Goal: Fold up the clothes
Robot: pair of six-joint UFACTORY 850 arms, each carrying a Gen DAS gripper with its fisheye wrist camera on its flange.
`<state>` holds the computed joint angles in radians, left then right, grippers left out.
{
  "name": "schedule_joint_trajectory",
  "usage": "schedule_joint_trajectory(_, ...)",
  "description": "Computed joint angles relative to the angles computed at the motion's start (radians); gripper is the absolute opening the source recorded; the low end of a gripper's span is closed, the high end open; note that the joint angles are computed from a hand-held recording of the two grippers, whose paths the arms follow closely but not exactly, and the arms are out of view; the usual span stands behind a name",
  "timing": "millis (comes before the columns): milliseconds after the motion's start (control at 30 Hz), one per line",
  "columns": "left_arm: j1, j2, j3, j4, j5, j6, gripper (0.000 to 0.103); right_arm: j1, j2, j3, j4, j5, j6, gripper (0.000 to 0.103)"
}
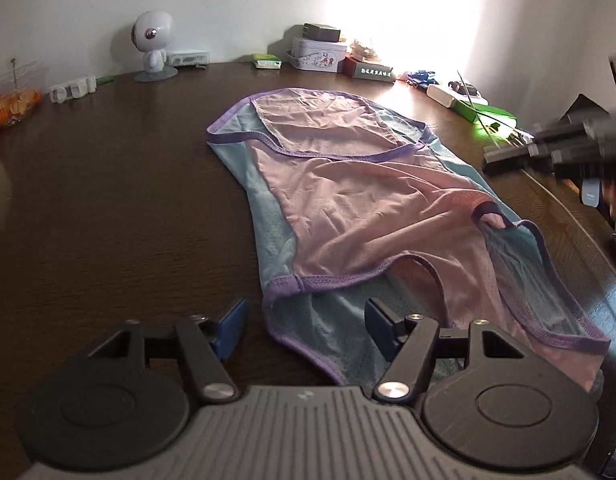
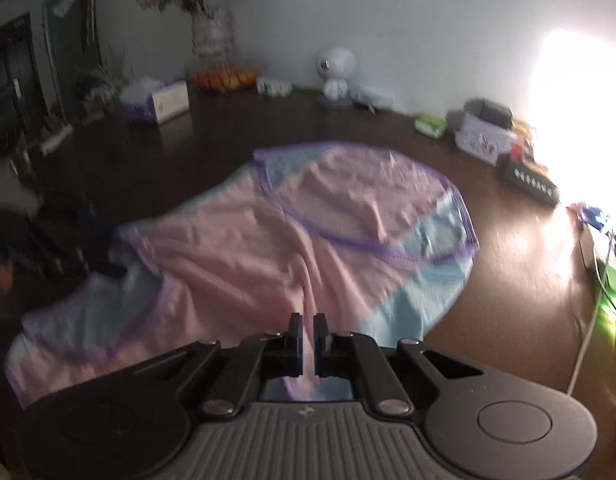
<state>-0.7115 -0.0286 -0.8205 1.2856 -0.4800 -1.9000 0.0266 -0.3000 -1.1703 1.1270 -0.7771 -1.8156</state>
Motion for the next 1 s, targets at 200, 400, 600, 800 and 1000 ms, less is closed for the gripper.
schedule_joint_trajectory(200,-0.031,-0.028,-0.005,0.053,-0.140,-0.132,0.019,0.228,-0.306,-0.445,-0.082,-0.137,0.281,0.039)
schedule_joint_trajectory(400,-0.070,-0.029,0.004,0.113,-0.218,-0.185,0.002,0.382,-0.516,-0.743,-0.458,-0.080,0.663,0.005)
schedule_joint_trajectory(600,-0.138,-0.059,-0.027,0.098,-0.345,-0.066,0.002,0.345,-0.562,-0.790,-0.267,-0.125,0.722,0.000)
schedule_joint_trajectory(800,-0.137,-0.129,-0.073,0.007,-0.397,0.061,0.003,0.331,-0.616,-0.826,-0.184,-0.149,0.760,0.000)
schedule_joint_trajectory(1000,-0.131,-0.033,-0.008,0.073,-0.283,-0.046,0.044,0.311,-0.548,-0.754,-0.180,-0.080,0.710,0.012)
